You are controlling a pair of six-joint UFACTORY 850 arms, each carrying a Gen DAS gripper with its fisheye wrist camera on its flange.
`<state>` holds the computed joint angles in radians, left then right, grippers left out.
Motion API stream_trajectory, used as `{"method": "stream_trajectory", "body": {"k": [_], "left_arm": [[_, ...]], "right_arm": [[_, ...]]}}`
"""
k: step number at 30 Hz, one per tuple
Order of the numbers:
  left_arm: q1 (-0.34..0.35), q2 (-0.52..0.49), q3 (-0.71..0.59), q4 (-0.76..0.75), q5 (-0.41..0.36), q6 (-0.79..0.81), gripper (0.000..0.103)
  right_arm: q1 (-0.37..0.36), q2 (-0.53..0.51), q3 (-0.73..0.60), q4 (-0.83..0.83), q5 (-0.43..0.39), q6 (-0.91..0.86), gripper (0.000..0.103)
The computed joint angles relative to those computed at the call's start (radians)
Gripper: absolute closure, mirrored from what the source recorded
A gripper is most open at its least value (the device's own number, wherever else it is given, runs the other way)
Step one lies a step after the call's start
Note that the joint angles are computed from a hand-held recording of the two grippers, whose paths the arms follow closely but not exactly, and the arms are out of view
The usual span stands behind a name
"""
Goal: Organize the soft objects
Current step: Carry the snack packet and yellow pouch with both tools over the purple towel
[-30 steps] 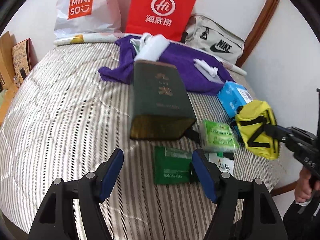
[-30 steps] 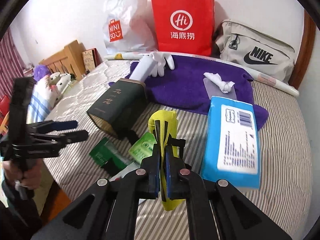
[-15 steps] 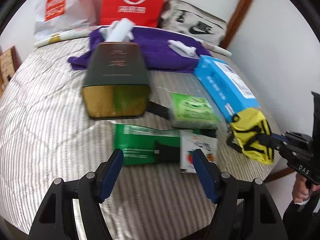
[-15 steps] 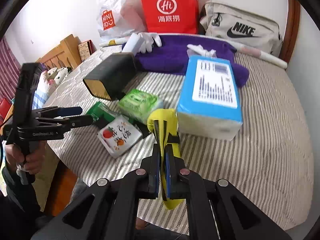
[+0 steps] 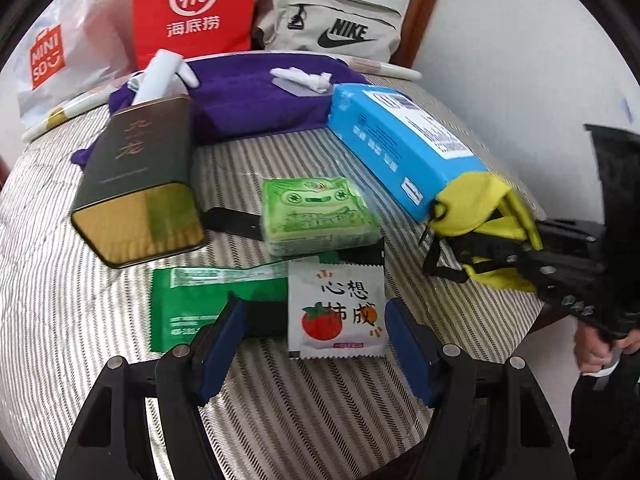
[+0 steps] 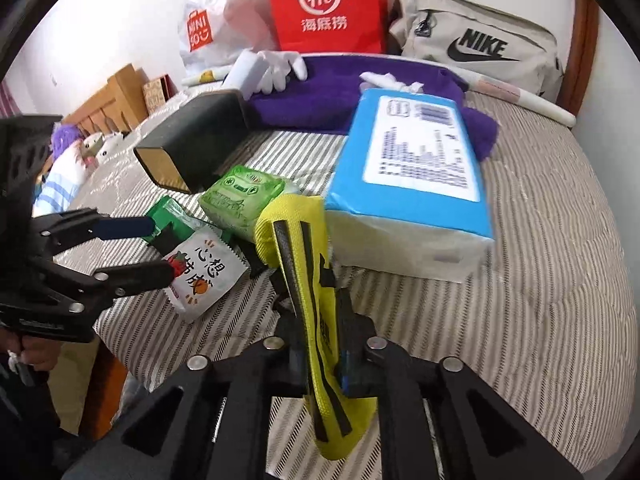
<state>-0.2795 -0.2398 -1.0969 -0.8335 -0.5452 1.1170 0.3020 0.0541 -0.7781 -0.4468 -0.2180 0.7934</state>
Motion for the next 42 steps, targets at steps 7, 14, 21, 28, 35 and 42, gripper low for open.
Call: {"method": "stream_trajectory", "body": {"k": [7,14,21,28,35,42], "left_arm": [[-0.056,0.009,0.028,0.072,0.091,-0.015,0.029],[-0.132,0.032,0.081,0.224,0.273,-0.090,0.038],[-0.113,0.045,0.076,0.080,0.209,0.012,0.058],[-0.058,0.052,0.063,-0.067,0.133,0.081,0.058],[-0.017,0.082,0.068,-0.095,0.147,0.080,0.058],[0.039,0.104,0.075,-0.105,0.160,0.061,0.058]], "right_arm": [[-0.010,0.118,0.083,-0.103,0.000,0.118,0.097],[-0.036,0.144,0.110,-0.082,0.018,0.116,0.097],[-0.048,0.154,0.126,-0.043,0.034,0.088,0.097],[-0.035,0.156,0.127,-0.043,0.042,0.101,0.097],[-0.025,0.132,0.109,0.076,0.034,-0.014,0.097],[-0.012,0.139,0.083,0.028,0.017,0.021,0.097]]}}
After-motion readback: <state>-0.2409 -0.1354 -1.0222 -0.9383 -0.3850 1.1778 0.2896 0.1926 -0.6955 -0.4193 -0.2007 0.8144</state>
